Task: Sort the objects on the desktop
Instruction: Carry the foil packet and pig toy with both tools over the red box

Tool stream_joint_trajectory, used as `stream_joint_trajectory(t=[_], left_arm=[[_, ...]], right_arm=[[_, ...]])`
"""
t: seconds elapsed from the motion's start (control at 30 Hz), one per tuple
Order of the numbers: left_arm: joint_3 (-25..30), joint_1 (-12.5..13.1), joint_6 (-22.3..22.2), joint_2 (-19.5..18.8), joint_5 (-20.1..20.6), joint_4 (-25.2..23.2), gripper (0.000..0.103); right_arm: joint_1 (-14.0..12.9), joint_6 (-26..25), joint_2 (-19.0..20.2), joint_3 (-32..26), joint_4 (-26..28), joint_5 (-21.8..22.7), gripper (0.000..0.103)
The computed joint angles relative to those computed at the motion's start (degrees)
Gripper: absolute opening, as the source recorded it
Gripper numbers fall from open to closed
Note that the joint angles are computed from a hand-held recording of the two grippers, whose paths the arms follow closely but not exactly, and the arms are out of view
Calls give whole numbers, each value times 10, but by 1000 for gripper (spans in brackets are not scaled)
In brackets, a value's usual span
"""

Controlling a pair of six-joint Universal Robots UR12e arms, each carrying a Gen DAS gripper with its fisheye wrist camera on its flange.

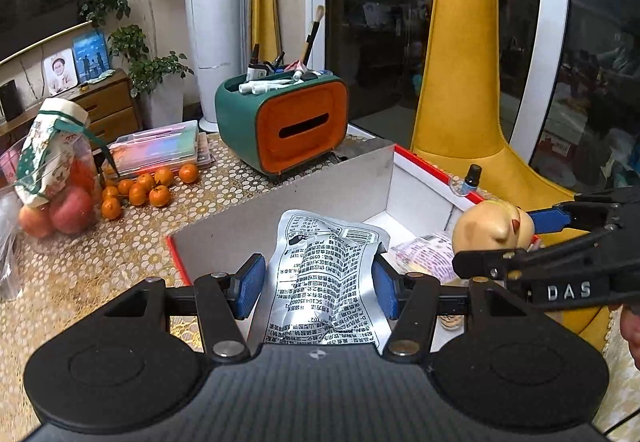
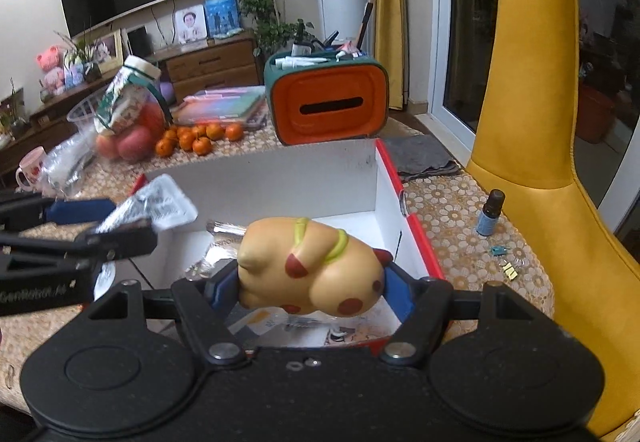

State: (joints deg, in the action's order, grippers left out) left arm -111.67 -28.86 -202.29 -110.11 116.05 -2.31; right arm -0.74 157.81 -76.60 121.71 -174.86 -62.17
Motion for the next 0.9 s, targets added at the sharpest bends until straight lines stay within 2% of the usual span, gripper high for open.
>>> stream_joint_trajectory(t=[0.4,0.7,0.9], left_arm=[[23,20,-4,-25,-26,-43,56],[28,28,-2,-33,-50,-67,57],[30,36,-13,-35,-71,-84,57]], right_arm=[[13,-5,32,-20,-4,-36,72],[20,-35,45,-21,-16,-43,72],[24,-36,50,-27,-20,-46,73]])
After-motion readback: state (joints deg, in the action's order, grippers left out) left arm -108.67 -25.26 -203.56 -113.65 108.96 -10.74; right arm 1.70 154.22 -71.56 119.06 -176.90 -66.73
